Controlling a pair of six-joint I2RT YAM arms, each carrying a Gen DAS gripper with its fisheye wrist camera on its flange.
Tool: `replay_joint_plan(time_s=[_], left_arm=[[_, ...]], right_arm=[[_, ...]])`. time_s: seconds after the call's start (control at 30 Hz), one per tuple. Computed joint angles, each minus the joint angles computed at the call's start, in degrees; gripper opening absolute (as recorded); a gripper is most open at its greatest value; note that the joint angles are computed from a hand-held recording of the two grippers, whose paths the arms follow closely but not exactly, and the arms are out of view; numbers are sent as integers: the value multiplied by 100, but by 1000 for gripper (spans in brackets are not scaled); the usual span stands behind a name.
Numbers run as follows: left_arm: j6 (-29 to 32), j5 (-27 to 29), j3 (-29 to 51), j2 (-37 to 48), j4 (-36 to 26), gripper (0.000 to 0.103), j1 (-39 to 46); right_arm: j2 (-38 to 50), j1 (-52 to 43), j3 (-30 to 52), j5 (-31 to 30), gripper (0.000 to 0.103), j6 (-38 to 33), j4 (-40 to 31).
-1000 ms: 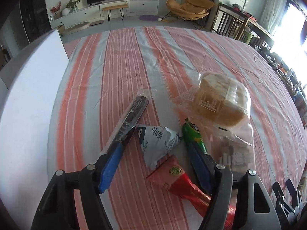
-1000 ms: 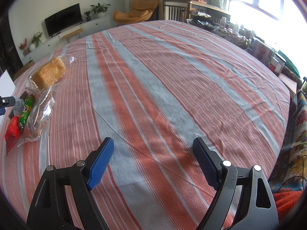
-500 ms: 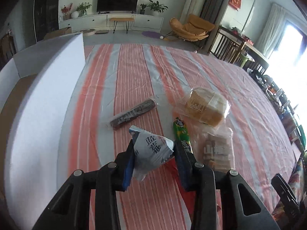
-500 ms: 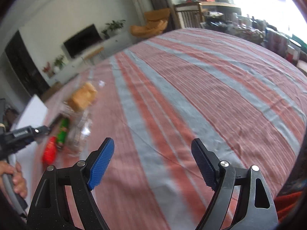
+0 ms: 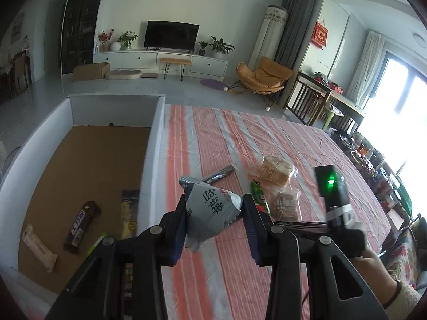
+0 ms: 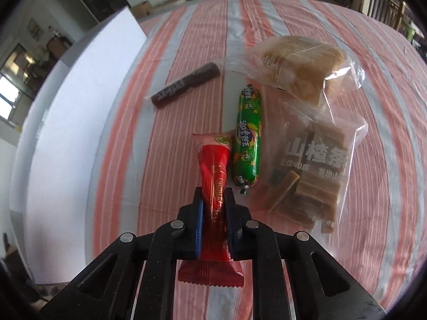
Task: Organize snacks
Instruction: 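Carry the grey pouch and red bag into the cardboard box and release both, then withdraw both open tools from the box back over the table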
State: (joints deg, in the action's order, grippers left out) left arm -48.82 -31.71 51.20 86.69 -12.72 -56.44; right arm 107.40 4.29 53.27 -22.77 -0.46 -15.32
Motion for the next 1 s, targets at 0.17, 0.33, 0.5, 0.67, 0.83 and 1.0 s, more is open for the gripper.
replay_joint_plan(time_s=[0.17, 0.33, 0.5, 0.67, 0.83, 1.0], left_arm=[[-255, 148, -608, -532, -79, 38, 110], [-451, 86, -1018, -1276, -255, 38, 226], [-448, -435, -1343, -2523, -1272, 38, 707], [-491, -370, -1811, -3103, -1804, 39, 1585], [-1210, -620, -2319, -3064, -1764, 89, 1774], [-1298, -528, -2360, -2504, -722, 91, 1244]], right_arm=[[-518, -1376, -575, -2146, 12, -230, -469], [-950, -1749, -882, -2901, 12, -229, -846], [-2484, -297, -745, -2998, 12, 846, -745], [-2642, 1768, -276, -2004, 20, 2272, 482], [-2591, 2323, -408, -775, 69, 2104, 671], [-3281, 1578, -2086, 1279, 69, 1136, 1512]])
